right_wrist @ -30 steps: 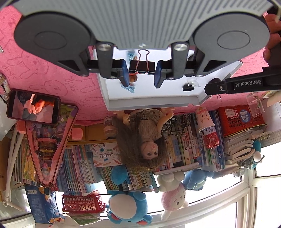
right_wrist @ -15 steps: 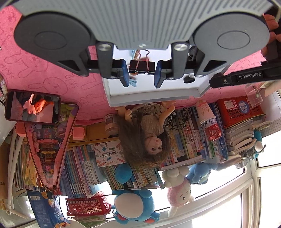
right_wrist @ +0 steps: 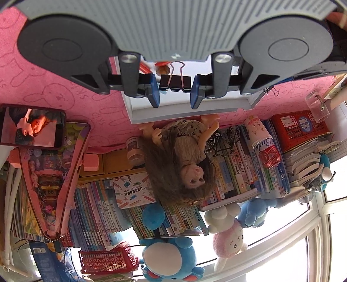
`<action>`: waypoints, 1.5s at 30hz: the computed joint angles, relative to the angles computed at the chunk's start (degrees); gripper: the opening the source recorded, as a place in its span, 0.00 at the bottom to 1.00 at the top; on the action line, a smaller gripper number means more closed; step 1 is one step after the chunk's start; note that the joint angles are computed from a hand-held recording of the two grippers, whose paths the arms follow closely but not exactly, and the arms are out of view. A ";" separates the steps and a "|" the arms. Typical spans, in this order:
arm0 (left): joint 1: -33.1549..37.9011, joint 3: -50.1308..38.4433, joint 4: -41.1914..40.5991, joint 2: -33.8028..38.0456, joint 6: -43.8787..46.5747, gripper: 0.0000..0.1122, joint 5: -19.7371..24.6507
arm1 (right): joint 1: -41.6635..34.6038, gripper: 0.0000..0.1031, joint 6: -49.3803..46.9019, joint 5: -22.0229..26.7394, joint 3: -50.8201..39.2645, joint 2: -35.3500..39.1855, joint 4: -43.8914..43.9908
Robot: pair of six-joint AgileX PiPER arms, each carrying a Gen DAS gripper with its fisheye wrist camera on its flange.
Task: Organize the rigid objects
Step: 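Lower both tools into the tray and open them, releasing lid and binder clip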
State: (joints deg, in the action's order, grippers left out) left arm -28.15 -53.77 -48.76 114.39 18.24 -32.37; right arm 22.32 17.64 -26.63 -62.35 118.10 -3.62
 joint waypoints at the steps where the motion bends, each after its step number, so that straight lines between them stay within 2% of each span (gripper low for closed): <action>1: 0.32 -0.61 -0.21 0.33 0.33 0.27 0.45 | -0.19 0.35 0.94 0.40 -0.73 0.32 -0.83; 6: 3.00 -3.68 1.88 1.80 -0.14 0.27 3.34 | -0.57 0.35 3.92 3.43 -4.44 2.04 -3.34; 13: 8.08 -9.63 5.72 2.96 -0.21 0.27 9.35 | -2.27 0.35 21.50 10.29 -13.10 5.77 -17.95; 21: 8.39 -12.10 5.56 5.75 0.96 0.27 10.98 | -2.65 0.35 37.61 11.53 -19.04 10.14 -30.44; 26: 7.36 -14.11 8.48 8.48 -3.80 0.27 11.17 | -1.97 0.35 44.51 13.05 -22.52 12.79 -35.74; 33: 5.30 -16.95 1.03 11.36 4.84 0.27 11.17 | -1.73 0.35 49.08 14.03 -24.49 14.90 -39.20; 35: 4.94 -18.04 -4.43 11.97 9.53 0.27 11.64 | -1.73 0.35 50.33 14.11 -24.78 15.37 -40.35; 38: 4.99 -18.33 -5.70 12.49 10.55 0.27 11.84 | -1.58 0.35 49.59 14.41 -24.93 15.90 -40.11; 45: 4.57 -20.14 -14.14 13.90 19.46 0.27 12.08 | -1.56 0.35 48.20 14.93 -25.03 16.49 -39.14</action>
